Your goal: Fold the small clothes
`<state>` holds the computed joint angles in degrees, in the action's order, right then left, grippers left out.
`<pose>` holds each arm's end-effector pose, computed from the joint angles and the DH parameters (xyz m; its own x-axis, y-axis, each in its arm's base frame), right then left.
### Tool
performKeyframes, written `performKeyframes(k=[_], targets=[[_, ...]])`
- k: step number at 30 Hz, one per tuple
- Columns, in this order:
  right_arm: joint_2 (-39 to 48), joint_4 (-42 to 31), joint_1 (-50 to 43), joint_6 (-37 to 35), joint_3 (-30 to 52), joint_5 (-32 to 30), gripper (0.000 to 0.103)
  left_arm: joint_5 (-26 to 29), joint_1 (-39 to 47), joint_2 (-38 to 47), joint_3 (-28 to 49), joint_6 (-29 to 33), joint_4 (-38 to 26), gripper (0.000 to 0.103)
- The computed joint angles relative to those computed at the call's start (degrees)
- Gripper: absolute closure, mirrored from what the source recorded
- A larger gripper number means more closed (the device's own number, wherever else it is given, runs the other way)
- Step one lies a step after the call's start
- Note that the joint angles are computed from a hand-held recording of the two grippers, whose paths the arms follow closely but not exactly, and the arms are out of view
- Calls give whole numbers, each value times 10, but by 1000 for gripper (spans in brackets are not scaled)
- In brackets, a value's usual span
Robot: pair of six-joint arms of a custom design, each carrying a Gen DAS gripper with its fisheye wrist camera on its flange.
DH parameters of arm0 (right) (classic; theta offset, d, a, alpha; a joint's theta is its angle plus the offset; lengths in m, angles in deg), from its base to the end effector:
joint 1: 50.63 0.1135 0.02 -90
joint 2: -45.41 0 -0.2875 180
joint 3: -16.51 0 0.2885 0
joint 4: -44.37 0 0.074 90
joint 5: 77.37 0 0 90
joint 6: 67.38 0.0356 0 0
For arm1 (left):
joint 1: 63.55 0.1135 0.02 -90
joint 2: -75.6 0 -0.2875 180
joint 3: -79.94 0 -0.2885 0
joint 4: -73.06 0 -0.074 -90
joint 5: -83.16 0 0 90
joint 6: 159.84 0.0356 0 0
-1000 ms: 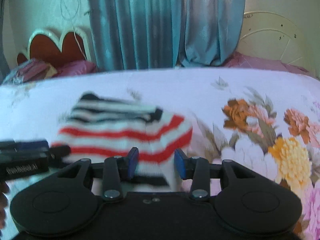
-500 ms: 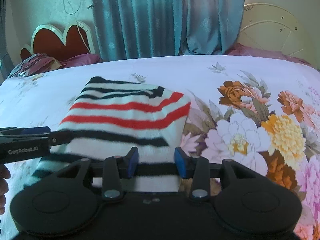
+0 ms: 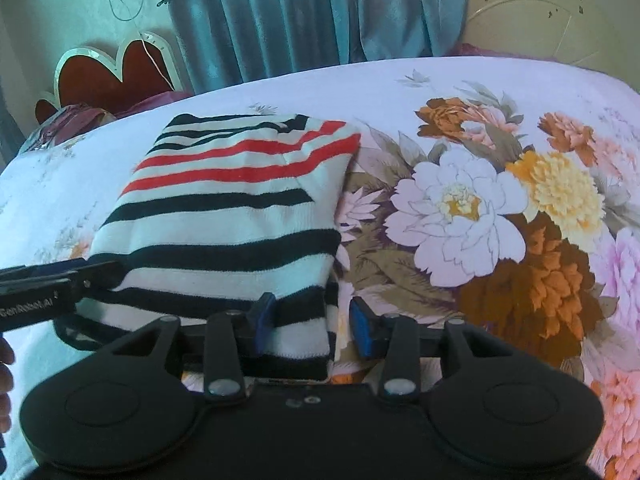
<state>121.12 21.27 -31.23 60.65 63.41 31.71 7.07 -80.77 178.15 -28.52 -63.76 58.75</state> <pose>0.2569 0.0781 0.1684 -0.6610 0.3845 -0.6444 0.3599 0.9160 0.1774 0.3853 -0.1284 0.1683 -0.6278 0.3022 -0.7173 0.5182 0.8499 -0.0955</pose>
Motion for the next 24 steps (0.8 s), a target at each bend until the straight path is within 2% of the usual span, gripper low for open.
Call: performKeyframes(k=[3, 4, 8, 11, 15, 16, 17, 18, 20, 22, 24], targets=[[1, 6, -2, 0, -9, -20, 73, 0, 1, 2, -3, 3, 3, 44], [0, 5, -3, 5, -11, -28, 78, 1, 2, 1, -6, 3, 5, 44], [-18, -2, -1, 12, -17, -36, 81, 14, 10, 1, -13, 3, 3, 44], [1, 15, -15, 22, -22, -42, 76, 16, 11, 9, -10, 0, 5, 44], [-5, 0, -19, 15, -14, -48, 71, 18, 12, 8, 2, 3, -14, 44], [-11, -5, -22, 12, -13, -53, 65, 21, 14, 8, 5, 4, -18, 44], [-20, -11, -26, 11, -12, -54, 54, 23, 15, 8, 8, 3, -21, 43], [-28, -17, -28, 10, -10, -52, 49, 23, 15, 7, 12, 3, -26, 40], [-40, -19, -33, 4, -9, -49, 47, 7, 11, 3, 13, 1, -27, 32], [-41, -21, -37, -7, -2, -46, 46, 5, 9, 0, 16, 7, -29, 30], [-37, -19, -44, -16, 5, -49, 41, 4, 6, 0, 24, 12, -40, 30]])
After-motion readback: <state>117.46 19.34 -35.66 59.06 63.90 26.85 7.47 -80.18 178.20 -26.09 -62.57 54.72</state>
